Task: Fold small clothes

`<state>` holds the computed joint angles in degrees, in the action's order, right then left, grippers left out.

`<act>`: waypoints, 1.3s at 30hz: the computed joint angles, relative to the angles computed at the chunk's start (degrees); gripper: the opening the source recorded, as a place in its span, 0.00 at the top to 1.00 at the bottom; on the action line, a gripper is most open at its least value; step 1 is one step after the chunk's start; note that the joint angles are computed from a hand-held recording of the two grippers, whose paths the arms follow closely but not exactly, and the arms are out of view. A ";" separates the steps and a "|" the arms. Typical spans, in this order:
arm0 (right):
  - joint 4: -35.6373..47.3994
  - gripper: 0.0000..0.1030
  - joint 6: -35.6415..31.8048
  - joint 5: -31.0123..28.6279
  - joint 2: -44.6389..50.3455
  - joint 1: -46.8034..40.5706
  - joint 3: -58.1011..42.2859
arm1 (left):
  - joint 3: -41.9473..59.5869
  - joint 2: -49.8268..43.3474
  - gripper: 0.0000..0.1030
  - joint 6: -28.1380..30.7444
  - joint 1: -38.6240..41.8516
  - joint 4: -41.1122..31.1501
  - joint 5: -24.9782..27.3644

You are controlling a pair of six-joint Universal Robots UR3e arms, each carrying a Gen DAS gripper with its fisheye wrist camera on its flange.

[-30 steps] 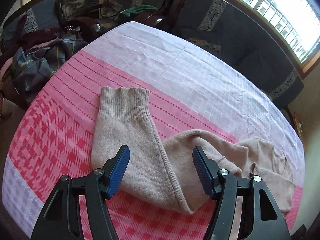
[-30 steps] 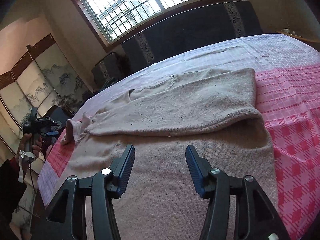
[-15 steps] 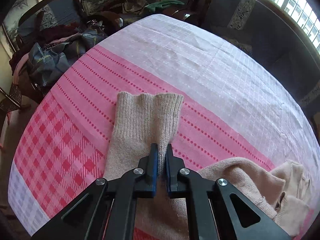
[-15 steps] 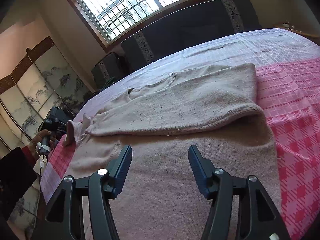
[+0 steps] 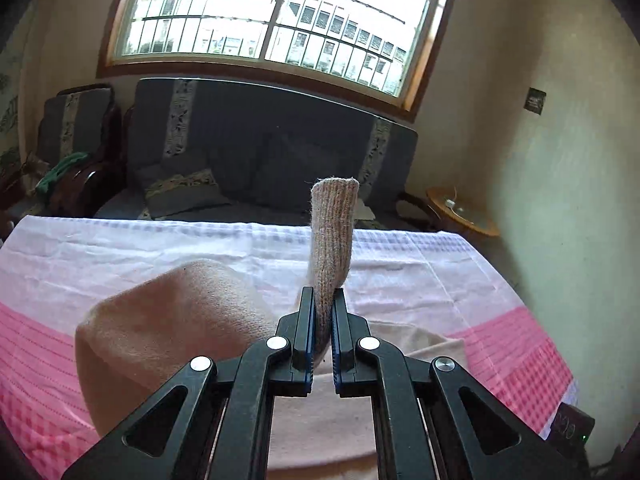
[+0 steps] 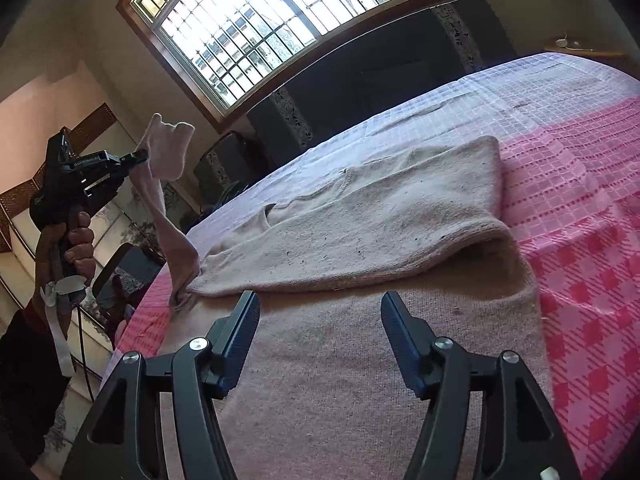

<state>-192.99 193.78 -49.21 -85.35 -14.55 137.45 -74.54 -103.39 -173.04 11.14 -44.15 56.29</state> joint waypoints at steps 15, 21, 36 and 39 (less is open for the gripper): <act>7.59 0.40 -0.75 14.36 1.13 -6.73 -3.93 | -37.51 13.25 0.18 -0.45 -5.06 29.70 6.25; 27.91 0.37 3.54 12.26 9.50 -1.57 -24.67 | -49.19 21.44 0.17 3.87 13.44 24.89 -6.64; 6.68 0.92 27.74 10.17 26.30 1.20 -41.74 | -60.67 16.58 0.18 -2.05 30.67 27.93 -17.40; 5.37 0.92 18.65 6.62 16.48 -1.73 -34.26 | -60.72 16.94 0.18 -1.02 30.39 26.77 -16.13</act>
<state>-187.62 212.43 -42.60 -68.88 -16.28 103.19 -135.27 -86.45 -174.06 41.53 -17.39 40.15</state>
